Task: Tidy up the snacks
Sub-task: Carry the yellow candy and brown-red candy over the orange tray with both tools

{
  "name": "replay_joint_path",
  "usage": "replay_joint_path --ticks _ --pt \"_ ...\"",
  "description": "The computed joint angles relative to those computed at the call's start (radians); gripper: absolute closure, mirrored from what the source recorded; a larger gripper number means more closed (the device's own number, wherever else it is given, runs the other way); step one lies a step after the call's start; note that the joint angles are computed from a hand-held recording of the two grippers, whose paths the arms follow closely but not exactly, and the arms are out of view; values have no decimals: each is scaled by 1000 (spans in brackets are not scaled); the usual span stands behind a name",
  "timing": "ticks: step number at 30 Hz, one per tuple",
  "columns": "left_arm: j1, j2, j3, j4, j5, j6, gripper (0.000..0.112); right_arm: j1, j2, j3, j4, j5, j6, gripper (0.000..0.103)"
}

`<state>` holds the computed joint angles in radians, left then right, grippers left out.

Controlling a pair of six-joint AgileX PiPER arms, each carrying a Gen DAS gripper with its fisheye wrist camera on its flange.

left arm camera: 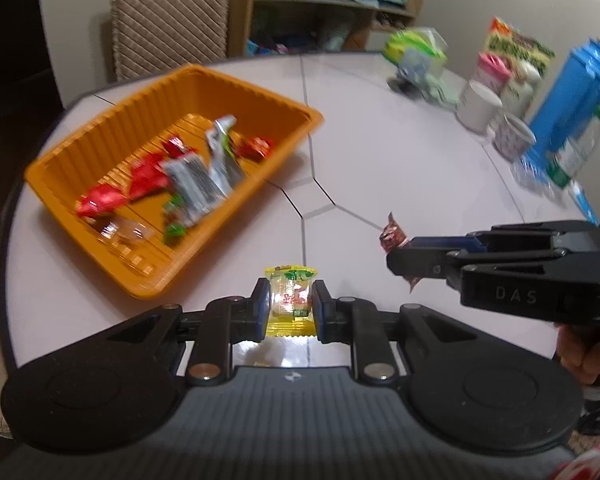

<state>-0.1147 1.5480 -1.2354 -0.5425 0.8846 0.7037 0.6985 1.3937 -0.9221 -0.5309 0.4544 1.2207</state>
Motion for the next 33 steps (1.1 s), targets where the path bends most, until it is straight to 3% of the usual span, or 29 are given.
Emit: replay_joint_path --ticks 13,23,33 --pt "27 101 -185 97 -30 -158 93 -91 201 -289 206 -38 -378 79" --pt "16 235 -331 189 -61 -277 93 -195 381 -492 326 -2 -635 79" --pt "-5 352 -467 286 -27 -391 93 -276 531 -649 470 54 -875 79"
